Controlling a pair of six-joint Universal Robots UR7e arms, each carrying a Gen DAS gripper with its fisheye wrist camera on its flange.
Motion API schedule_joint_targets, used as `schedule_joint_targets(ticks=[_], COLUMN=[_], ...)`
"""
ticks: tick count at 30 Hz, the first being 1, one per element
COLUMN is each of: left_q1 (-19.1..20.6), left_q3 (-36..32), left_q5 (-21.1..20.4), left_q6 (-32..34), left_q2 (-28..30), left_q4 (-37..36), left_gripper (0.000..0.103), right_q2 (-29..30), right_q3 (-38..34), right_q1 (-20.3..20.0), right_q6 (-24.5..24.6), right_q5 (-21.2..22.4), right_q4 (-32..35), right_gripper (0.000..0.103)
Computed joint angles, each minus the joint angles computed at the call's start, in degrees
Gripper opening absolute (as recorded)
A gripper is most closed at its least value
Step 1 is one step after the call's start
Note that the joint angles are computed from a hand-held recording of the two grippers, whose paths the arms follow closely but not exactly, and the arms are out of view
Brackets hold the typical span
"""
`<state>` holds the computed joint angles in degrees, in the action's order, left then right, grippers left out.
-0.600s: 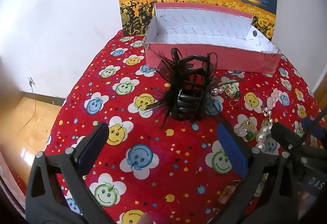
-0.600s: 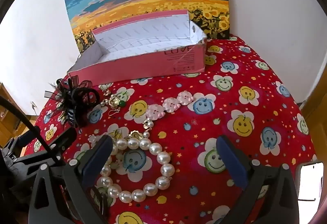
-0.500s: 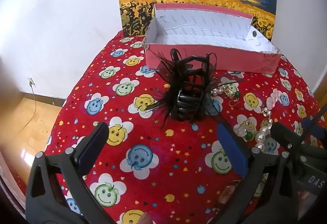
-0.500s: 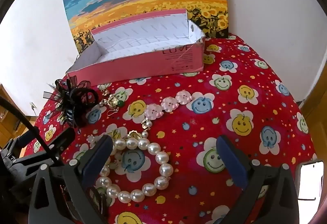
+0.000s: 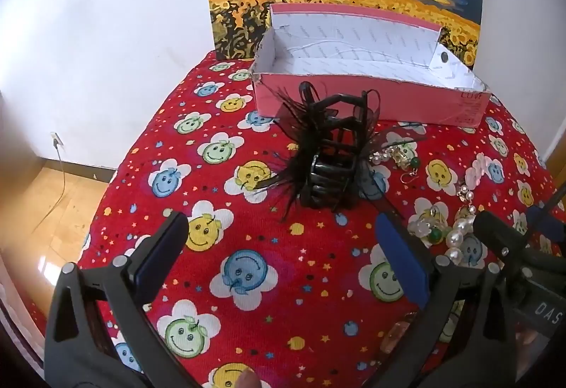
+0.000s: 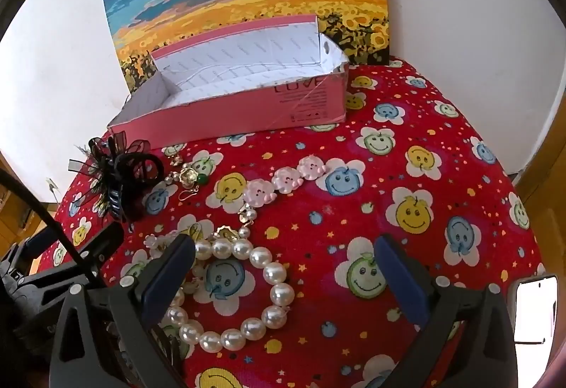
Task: Organize jewelry
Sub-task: 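Move the left gripper toward the black feathered hair clip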
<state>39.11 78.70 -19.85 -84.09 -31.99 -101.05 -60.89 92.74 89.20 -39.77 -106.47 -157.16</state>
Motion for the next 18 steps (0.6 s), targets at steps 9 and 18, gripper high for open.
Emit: schedule_joint_targets(ticks=[9,18], left_q1=[-0.2,-0.3], left_q3=[-0.1,-0.5], left_q5=[0.5,0.8], left_q6=[-0.8,-0.6], left_q2=[-0.1,0.0], left_q4=[1.1,1.8], left_gripper=[0.099,0.099], right_q2=[0.3,0.4], right_q3=[-0.2,-0.3], right_q1=[0.0,-0.1], right_q6=[0.4,0.9], right_q5=[-0.4,-0.4], right_q4=[-0.1,0.0], right_gripper=[0.103,0.103])
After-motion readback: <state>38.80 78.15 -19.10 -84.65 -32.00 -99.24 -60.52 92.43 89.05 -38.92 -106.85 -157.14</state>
